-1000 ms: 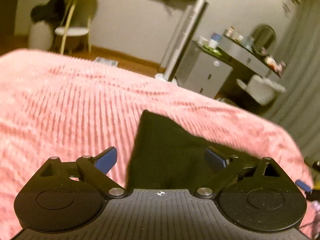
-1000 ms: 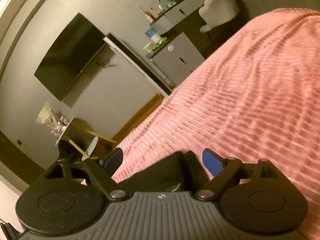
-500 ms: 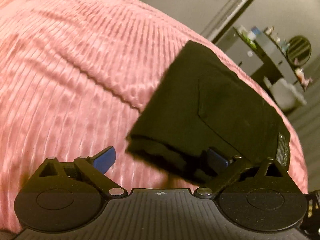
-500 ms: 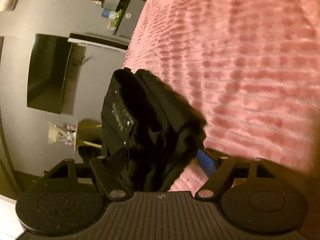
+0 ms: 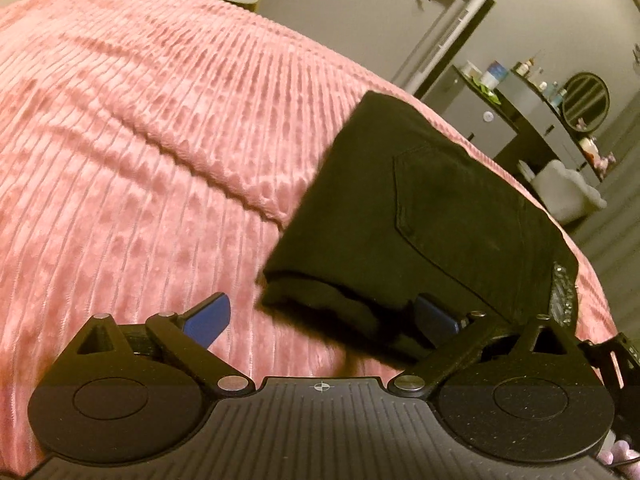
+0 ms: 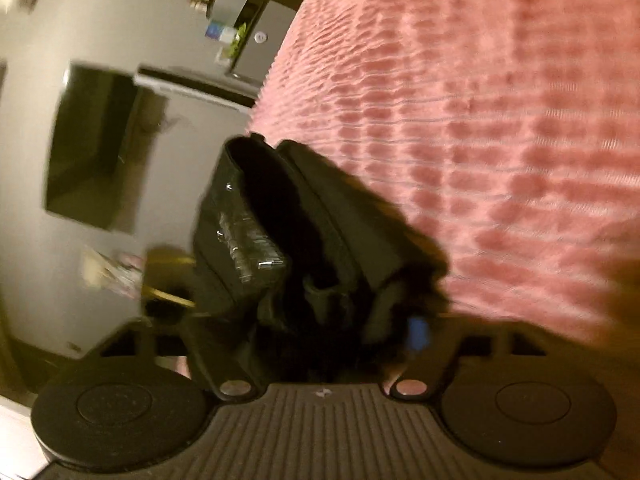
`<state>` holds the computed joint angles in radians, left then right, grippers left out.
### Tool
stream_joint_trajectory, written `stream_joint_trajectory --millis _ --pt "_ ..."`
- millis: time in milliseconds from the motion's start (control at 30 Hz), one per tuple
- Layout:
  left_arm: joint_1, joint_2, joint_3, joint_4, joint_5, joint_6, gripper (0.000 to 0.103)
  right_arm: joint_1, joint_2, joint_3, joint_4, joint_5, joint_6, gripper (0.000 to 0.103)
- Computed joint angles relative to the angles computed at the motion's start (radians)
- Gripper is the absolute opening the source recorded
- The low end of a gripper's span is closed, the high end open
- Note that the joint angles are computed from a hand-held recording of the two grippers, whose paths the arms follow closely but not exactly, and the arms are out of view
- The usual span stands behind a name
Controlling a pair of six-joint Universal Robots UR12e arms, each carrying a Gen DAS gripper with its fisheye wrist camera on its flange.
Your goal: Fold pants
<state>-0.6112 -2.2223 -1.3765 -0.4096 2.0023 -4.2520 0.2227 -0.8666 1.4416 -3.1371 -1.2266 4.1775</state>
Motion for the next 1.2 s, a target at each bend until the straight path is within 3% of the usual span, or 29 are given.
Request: stream_joint_trajectory --millis 133,300,333,433,500,600,633,767,833,1000,1200 --pt "-0.005 -0.008 0.011 0.002 0.022 0.034 0.102 0.024 -0.021 -0.026 0.07 -0.094 -0.135 0.048" --pt "-0.002 -0.01 0.004 0.045 -0.005 0.071 0.102 0.047 -0.026 -0.032 0.028 -0.213 -0.273 0.046" --pt "-0.003 -0.011 0.005 0.043 -0.006 0.078 0.102 0.046 -0.025 -0.035 0.058 -0.218 -0.266 0.049" --pt "-0.005 -0.013 0.014 0.023 0.011 0.079 0.102 0.034 -0.032 -0.03 0.165 -0.219 -0.252 0.086" --pt "-0.008 -0.012 0.01 0.032 0.03 0.074 0.102 0.024 -0.052 0.005 0.121 -0.202 -0.235 0.086" --pt "-0.014 -0.012 0.008 0.051 0.073 0.084 0.102 0.044 -0.082 0.039 0.041 -0.311 -0.356 0.086" --pt "-0.016 -0.014 0.012 0.05 0.085 0.093 0.102 0.052 -0.085 0.042 0.015 -0.331 -0.41 0.083" --pt "-0.023 -0.028 0.043 0.017 0.12 0.153 0.102 0.091 -0.072 0.01 0.015 -0.358 -0.647 0.039" --pt "-0.025 -0.035 0.061 -0.028 0.139 0.172 0.102 0.116 -0.055 -0.014 0.036 -0.385 -0.774 0.037" --pt "-0.016 -0.038 0.074 -0.117 0.111 0.135 0.103 0.151 -0.022 -0.05 0.111 -0.485 -0.984 0.037" --pt "-0.021 -0.06 0.106 -0.17 0.141 0.193 0.103 0.157 0.004 -0.071 0.104 -0.526 -1.037 0.037"
